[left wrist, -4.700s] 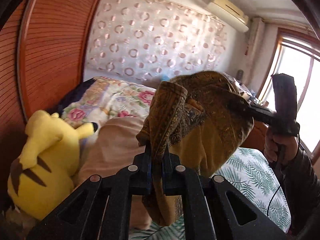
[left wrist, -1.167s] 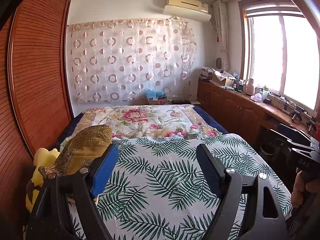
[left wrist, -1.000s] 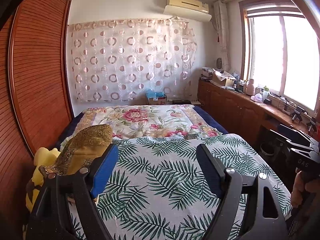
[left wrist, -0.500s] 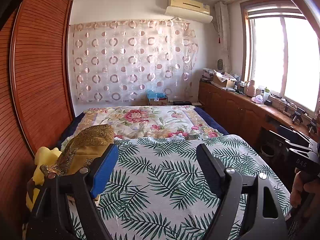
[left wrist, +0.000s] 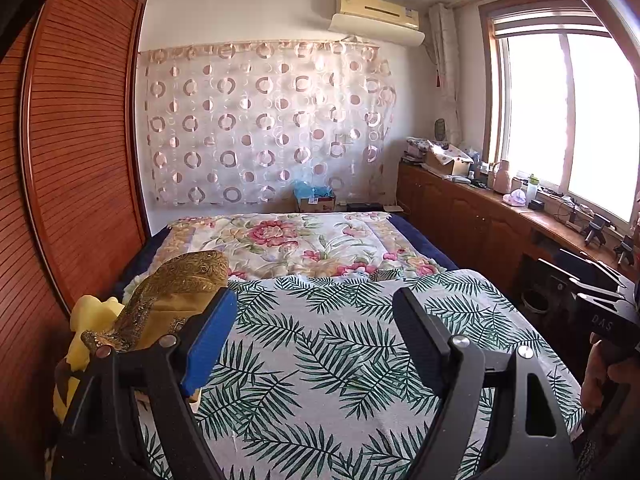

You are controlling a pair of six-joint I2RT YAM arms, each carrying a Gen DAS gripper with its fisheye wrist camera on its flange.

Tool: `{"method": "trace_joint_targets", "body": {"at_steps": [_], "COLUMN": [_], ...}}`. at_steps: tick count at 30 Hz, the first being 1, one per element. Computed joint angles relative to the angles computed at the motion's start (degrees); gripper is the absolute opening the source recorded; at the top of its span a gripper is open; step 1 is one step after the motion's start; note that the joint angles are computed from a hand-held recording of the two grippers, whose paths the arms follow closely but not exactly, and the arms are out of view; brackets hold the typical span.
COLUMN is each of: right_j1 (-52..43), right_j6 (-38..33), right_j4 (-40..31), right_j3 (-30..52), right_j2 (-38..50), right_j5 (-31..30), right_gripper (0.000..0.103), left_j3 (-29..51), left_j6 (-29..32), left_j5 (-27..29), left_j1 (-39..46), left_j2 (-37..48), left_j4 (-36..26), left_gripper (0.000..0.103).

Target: Fold small clothes

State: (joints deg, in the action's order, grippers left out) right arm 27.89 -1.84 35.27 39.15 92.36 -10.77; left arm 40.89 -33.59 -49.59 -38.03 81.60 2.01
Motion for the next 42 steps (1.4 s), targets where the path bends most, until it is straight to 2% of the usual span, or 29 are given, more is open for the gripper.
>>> {"method": "trace_joint_targets", "body": {"at_steps": [42], "right_j1": [-0.3], "right_j6": [-0.1], "right_j4": [-0.4], "right_j3": [0.0], "right_j2": [-0.5], "right_j5": [-0.2], "right_gripper": [0.078], "left_j3": [-0.7], "left_j6": [-0.1], "left_j5": [-0.4], "left_j1": [-0.3], "left_j2": [-0.7], "left_j4": [0.0], "left_gripper": [0.081]}}
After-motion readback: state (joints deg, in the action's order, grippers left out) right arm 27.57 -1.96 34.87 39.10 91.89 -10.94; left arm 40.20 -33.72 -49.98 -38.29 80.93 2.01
